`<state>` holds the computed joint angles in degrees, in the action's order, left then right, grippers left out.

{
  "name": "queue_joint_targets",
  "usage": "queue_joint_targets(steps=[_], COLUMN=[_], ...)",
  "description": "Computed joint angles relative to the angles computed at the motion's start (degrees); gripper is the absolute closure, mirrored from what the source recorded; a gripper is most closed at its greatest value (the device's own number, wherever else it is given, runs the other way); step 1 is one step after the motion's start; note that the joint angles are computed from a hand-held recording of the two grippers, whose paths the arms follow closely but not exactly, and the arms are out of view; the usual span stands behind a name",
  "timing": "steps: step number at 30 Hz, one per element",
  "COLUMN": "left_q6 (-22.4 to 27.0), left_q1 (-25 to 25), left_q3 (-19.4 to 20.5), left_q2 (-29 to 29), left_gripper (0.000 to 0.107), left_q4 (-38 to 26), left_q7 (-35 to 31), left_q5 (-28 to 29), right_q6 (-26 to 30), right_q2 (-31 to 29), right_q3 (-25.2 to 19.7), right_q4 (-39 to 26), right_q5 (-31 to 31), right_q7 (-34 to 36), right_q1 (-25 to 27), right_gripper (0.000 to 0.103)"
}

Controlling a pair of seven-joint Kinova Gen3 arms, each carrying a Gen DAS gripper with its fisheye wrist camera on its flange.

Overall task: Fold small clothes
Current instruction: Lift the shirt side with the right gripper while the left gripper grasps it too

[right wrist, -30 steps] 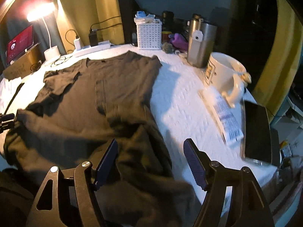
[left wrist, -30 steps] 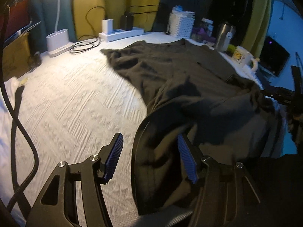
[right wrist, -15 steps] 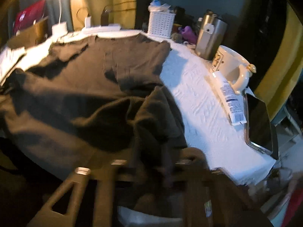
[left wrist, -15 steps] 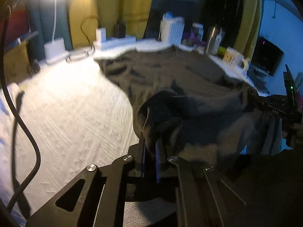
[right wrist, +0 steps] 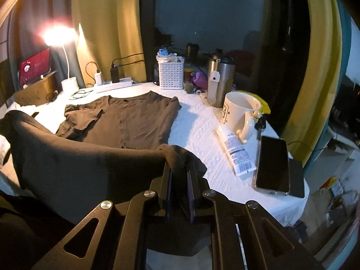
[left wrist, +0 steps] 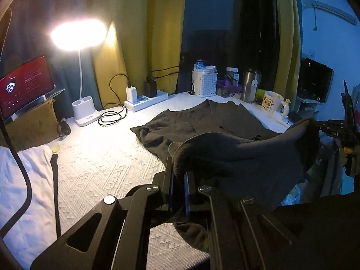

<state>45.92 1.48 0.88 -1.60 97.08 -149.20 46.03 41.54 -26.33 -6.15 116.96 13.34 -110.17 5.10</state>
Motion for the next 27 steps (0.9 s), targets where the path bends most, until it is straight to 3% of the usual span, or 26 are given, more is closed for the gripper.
queue_joint_targets(steps=[4,11,13,15,21,25,26,27], left_q6=[-1.43,0.10,0.08,0.14,0.44,1.18,1.29,1.31], left_q1=[0.71,0.13,-0.05,-0.17,-1.03,-1.87,-2.10,-2.24], left_q3=[1.24,2.34,2.63,2.75,2.95,2.74,2.71,2.72], left_q2=[1.99,4.94,5.02,5.12,5.34,5.70,5.72,5.72], left_gripper=[0.102,0.102,0.102,0.102,0.102,0.102,0.102,0.102], left_q4=[0.04,-0.29,-0.15,-0.14,0.27,0.30,0.46,0.63], left_q7=[4.46,10.33,10.31,11.02,8.78,7.74,7.26,6.83], left_q5=[-6.28,-13.46,-13.94,-14.26,-11.95,-9.54,-8.77,-8.11], right_q6=[0.76,0.83,3.09,3.92,-1.27,-4.30,-4.57,-4.84], right_q2=[4.40,6.20,5.89,4.97,1.86,6.60,8.37,9.77], right_q3=[4.33,5.74,4.13,2.70,5.42,7.54,7.42,7.43], right_q4=[1.86,4.34,2.90,2.20,1.84,1.42,1.34,1.29], right_q5=[-4.25,-7.68,-6.23,-3.96,-5.76,-8.89,-9.31,-9.76], right_q7=[4.70,6.30,5.47,3.38,3.55,6.29,6.49,6.92], right_q1=[-3.93,-4.71,-3.29,-1.75,-2.02,-3.99,-4.08,-4.30], right_gripper=[0.091,0.088,0.073,0.016,0.015,0.015,0.017,0.036])
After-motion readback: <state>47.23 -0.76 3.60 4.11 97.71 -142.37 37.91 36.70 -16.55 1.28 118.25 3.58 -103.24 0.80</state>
